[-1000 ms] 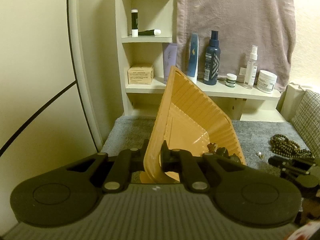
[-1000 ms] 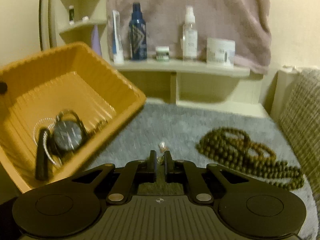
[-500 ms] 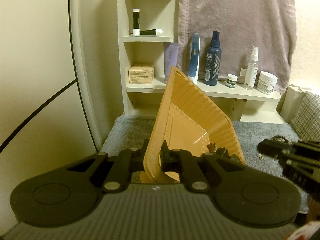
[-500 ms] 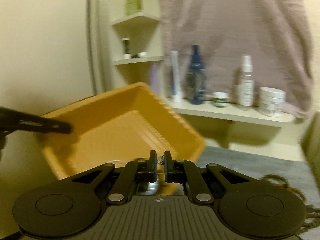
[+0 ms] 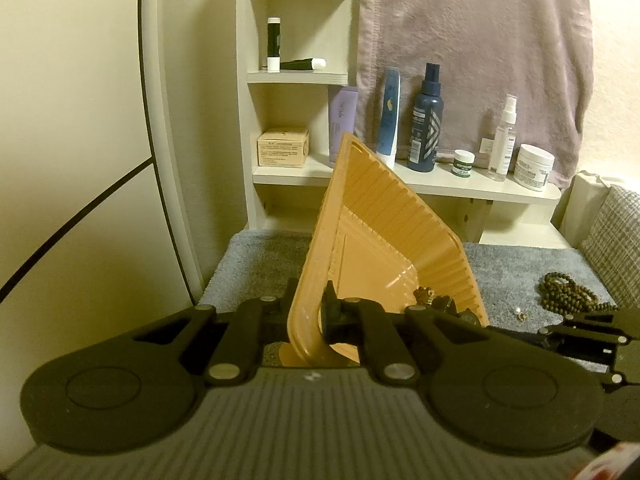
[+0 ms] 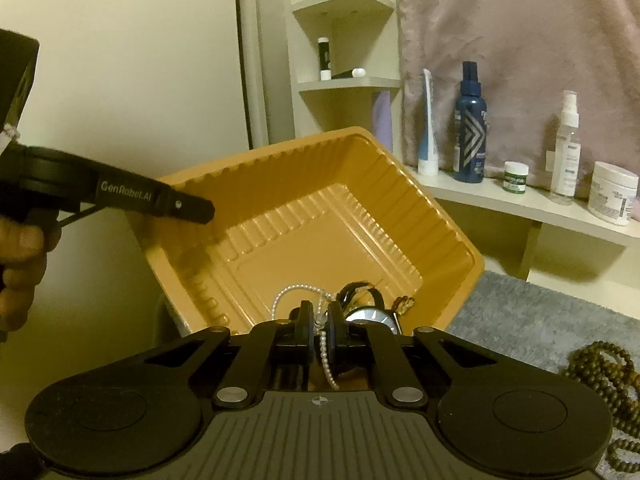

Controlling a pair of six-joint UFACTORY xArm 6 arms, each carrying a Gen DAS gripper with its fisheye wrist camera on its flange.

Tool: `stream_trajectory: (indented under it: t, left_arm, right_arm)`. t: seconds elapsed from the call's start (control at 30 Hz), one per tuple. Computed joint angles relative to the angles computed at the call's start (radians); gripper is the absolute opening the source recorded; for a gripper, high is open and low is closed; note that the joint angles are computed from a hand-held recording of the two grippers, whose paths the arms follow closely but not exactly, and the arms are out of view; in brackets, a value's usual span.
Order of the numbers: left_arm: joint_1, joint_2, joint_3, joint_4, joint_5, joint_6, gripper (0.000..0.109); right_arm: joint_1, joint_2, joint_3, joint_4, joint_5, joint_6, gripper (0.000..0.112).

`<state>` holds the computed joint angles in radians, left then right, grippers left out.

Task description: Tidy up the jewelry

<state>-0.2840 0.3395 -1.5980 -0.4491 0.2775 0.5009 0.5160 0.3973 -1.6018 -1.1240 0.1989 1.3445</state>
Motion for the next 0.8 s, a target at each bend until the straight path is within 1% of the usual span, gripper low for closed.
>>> stream_trajectory:
  t: [0.07,0.1,0.13,0.17,0.2,0.23,0.3,0.43,0.5,0.6,0.67,0.8]
  left_arm:
    - [0.000,0.000,0.000,-0.001,0.001,-0.002,0.008]
    - [0.000,-0.001,0.001,-0.002,0.001,0.000,0.008]
    - [0.000,-0.001,0.001,-0.004,0.001,0.001,0.008]
    - [0.001,-0.001,0.001,-0.005,0.002,0.002,0.008]
    - [0.001,-0.001,0.001,-0.004,0.002,0.001,0.008]
    - [0.001,-0.001,0.001,-0.004,0.002,0.001,0.008]
    - [0.001,0.000,0.000,-0.005,0.003,0.000,0.008]
    - [0.000,-0.001,0.002,-0.004,-0.001,-0.001,0.008]
    - [0.000,-0.001,0.004,-0.005,-0.002,0.001,0.008]
    - [0.000,-0.001,0.003,-0.004,-0.002,-0.001,0.008]
    - [0.000,-0.001,0.003,-0.004,-0.002,-0.001,0.008]
    - [0.000,-0.002,0.003,-0.002,-0.002,-0.001,0.008]
  right_arm:
    - [0.000,0.001,0.007,0.078,-0.010,-0.071,0.007]
    - [0.000,0.000,0.007,0.078,-0.004,-0.070,0.009]
    - [0.000,-0.006,0.010,0.037,0.000,-0.027,0.012]
    - [-0.005,-0.015,0.017,-0.017,-0.005,0.033,0.022]
    - [-0.011,-0.025,0.024,-0.068,-0.010,0.097,0.036]
    - [-0.016,-0.036,0.031,-0.120,-0.006,0.161,0.040]
    - [-0.018,-0.065,0.054,-0.195,0.028,0.248,0.041]
    - [-0.018,-0.136,0.130,-0.260,0.127,0.358,0.041]
    - [-0.016,-0.162,0.167,-0.251,0.183,0.373,0.041]
    - [-0.008,-0.183,0.205,-0.194,0.281,0.365,0.041]
    - [-0.009,-0.193,0.226,-0.156,0.330,0.368,0.041]
    - [-0.019,-0.199,0.252,-0.134,0.363,0.377,0.041]
